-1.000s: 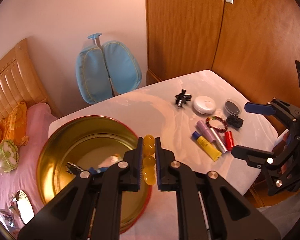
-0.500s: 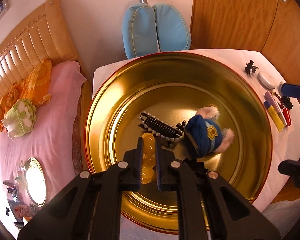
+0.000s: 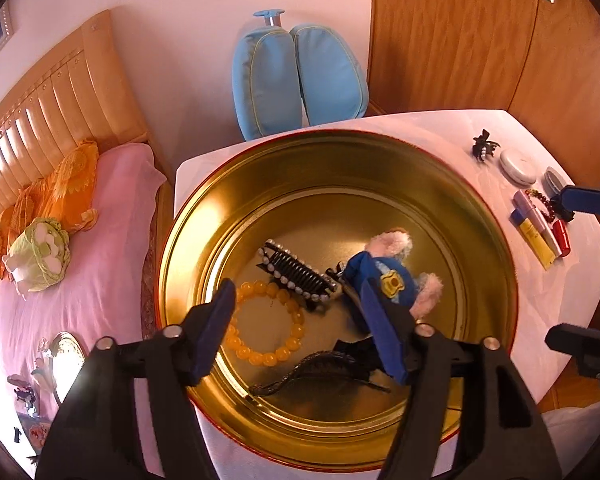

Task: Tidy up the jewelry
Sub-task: 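Open the left tool to release the bracelet into the tin, then move the right tool toward the round mirror in the clear case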

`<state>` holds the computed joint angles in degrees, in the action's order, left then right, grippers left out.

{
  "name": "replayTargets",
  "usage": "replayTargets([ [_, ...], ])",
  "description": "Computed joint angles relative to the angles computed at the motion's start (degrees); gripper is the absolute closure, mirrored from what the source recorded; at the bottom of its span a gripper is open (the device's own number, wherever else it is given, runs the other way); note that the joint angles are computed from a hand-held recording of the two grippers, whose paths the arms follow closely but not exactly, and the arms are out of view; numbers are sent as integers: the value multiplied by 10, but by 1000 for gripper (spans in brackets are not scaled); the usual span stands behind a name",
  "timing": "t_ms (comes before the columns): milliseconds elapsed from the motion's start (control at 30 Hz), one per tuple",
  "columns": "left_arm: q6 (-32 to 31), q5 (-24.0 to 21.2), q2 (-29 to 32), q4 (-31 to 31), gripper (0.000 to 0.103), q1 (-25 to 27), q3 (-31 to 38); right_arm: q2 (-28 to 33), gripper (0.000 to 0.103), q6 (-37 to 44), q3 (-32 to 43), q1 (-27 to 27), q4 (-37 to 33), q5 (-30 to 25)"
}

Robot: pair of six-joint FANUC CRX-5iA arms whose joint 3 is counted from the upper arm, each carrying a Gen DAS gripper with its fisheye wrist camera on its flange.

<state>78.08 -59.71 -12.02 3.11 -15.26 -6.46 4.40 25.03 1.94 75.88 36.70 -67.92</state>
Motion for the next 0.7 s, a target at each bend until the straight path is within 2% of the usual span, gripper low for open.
replayTargets([
  [100,7,11,4,-3,22,-30,13,-31,4,-34,-34,10,16,-15],
  [367,20,28,52,-2,18,-143,74,-154,4,-161,-156,57,61,-91],
  [533,64,27,98,-27,15,-220,122,-235,4,-234,-225,97,61,-153],
  [700,126,31,139,-26,11,-272,150,-310,4,-281,-279,148,60,-224],
])
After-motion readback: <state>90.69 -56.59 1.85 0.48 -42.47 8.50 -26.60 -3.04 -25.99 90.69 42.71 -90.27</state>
